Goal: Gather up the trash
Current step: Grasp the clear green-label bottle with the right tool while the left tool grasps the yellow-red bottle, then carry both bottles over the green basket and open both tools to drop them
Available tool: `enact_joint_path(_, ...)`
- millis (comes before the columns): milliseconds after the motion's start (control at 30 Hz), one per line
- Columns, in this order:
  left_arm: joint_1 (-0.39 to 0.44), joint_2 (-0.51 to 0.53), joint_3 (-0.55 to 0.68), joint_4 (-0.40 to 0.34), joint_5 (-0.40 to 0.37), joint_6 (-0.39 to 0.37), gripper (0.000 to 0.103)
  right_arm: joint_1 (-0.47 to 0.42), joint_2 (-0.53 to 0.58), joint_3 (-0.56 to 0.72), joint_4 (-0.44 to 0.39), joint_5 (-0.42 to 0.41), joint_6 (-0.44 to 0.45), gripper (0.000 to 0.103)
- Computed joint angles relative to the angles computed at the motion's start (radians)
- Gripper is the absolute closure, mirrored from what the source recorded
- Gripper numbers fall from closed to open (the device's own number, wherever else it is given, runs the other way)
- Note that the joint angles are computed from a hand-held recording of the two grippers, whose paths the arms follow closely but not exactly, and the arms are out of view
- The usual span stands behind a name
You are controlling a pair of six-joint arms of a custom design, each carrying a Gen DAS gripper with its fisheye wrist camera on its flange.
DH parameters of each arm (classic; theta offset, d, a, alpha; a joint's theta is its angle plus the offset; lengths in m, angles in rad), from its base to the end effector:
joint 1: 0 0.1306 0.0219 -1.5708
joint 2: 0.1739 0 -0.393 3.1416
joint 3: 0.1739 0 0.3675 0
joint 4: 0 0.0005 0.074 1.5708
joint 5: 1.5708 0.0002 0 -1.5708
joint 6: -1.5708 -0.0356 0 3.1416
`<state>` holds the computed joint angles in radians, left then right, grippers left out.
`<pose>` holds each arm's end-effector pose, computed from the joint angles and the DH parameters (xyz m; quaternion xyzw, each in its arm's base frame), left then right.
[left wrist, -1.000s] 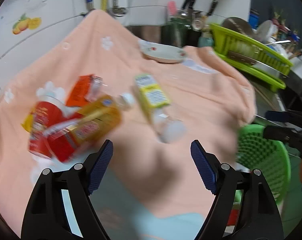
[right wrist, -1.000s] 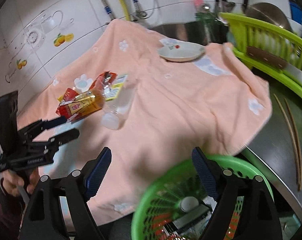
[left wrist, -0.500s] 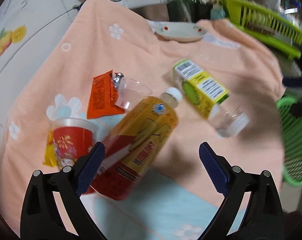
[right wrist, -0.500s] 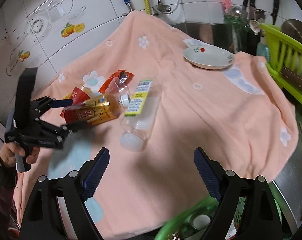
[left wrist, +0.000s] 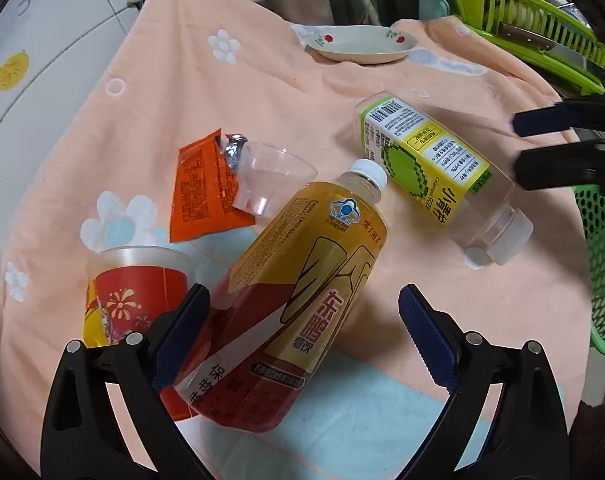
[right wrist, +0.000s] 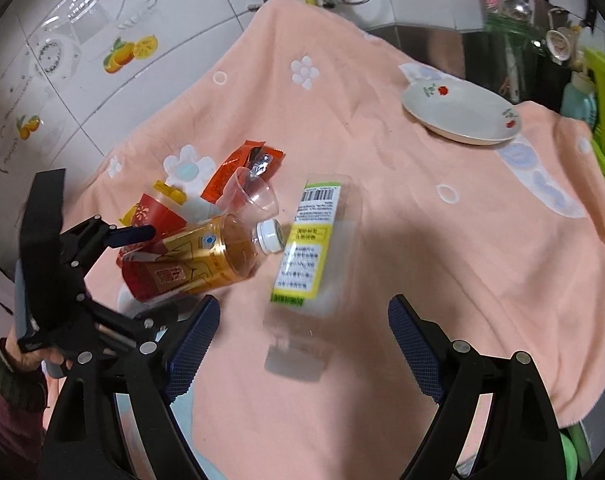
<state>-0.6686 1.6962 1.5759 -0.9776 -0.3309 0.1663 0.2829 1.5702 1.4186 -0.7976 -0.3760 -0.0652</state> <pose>0.4396 -0.3332 0.3661 0.2009 0.9384 0.0527 0.2761 0.4912 0.1559 0.3750 -0.1584 0.9236 0.2273 0.2651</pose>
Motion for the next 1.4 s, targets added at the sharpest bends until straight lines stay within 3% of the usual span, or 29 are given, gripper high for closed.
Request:
enact_joint_path(167,0.011,0.006,0.000,0.001,0.012,-0.015,0.009,0.012,0.083,0.083,-0.029,-0.001,-0.029,0.021)
enact_joint_path(667,0.047,0.040,0.017,-0.004,0.035,-0.057,0.009,0.020,0.243,0.213,-0.112,0.014,-0.087,0.044)
enact_joint_path(1067,0.049,0.093,0.056,-0.020,0.014,-0.060,0.014,0.014,0.213,0.182,-0.102,0.009,-0.060,0.047)
enact_joint_path(1400,0.018,0.054,0.010,0.028,0.058,0.076,0.022,-0.005,0.142,0.093,-0.070,-0.034,-0.051,0.050)
